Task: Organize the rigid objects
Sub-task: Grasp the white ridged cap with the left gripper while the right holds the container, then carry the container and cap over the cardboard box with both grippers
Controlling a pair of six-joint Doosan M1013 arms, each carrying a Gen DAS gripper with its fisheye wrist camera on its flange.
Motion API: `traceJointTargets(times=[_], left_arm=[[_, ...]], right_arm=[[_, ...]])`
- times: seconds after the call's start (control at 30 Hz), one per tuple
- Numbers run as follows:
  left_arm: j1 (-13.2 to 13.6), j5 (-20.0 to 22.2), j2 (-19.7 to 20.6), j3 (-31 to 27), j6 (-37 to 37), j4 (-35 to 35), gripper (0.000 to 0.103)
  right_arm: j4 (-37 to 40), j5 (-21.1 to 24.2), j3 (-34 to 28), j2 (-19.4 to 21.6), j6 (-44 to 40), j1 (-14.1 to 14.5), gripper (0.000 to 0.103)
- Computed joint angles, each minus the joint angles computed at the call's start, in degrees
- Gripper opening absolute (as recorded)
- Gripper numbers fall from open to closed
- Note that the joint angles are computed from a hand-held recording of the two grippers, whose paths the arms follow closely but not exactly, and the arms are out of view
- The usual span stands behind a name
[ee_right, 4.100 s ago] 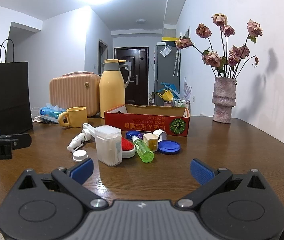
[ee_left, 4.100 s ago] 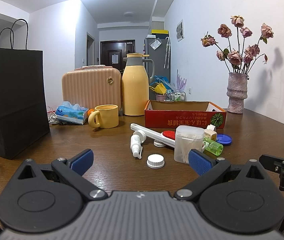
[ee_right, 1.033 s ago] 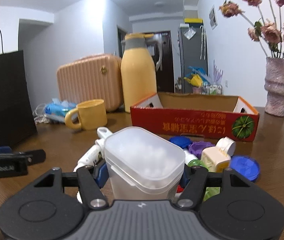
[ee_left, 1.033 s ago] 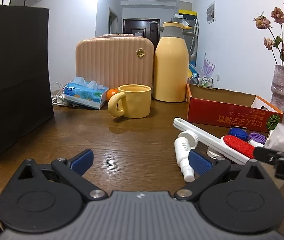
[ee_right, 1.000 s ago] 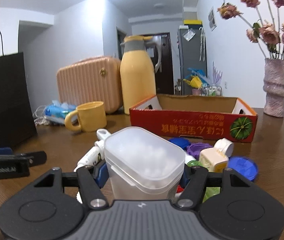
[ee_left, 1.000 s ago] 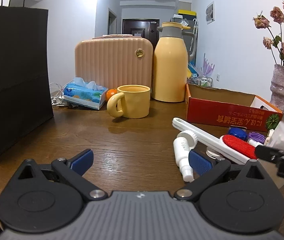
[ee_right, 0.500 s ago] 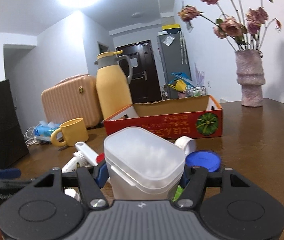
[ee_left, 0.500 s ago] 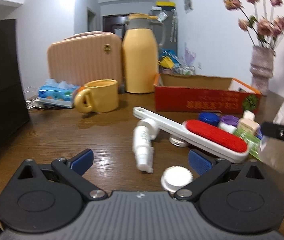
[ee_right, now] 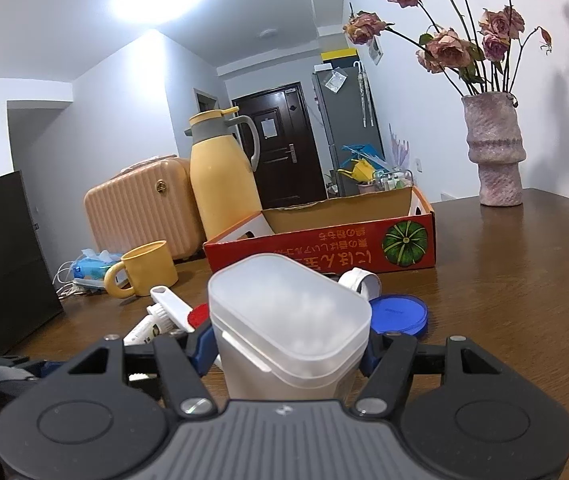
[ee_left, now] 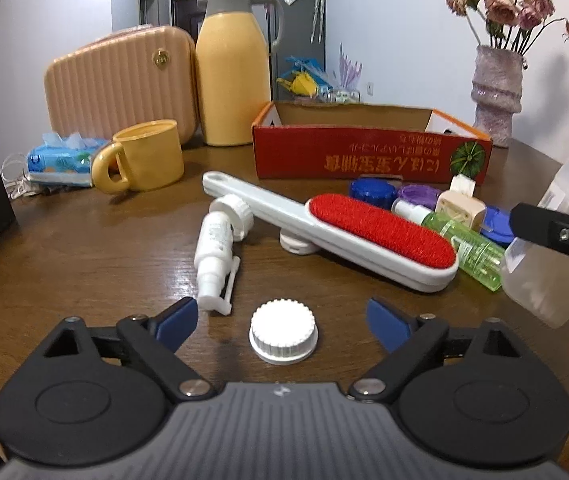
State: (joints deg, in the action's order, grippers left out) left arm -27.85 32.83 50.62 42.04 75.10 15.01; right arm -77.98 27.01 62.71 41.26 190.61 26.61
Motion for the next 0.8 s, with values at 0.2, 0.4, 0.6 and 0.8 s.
traceJointTargets(times=[0.2,0.4,0.6,0.8], left_arm=[[0.43,5.05,2.07,-4.15,2.37,-3.73,0.076],[0.74,6.9,3.33,-6.55,4.42,-6.89,0.041],[0.91,6.53,3.03,-6.11,5.51,-8.57,0.041],[1.01,3.32,1.82,-3.83,4.56,-8.42,0.041]], right_arm=[[0.71,-0.29,-0.18,0.1,-1.1,-0.01,0.064],[2.48,-0.14,-0.7,0.34,-3.46,0.01,0.064],[4.82,0.51,-1.38,0.68,-6.12,0.06,0.064],[7.36,1.25,-2.24,1.04,-8.92,0.1,0.064]])
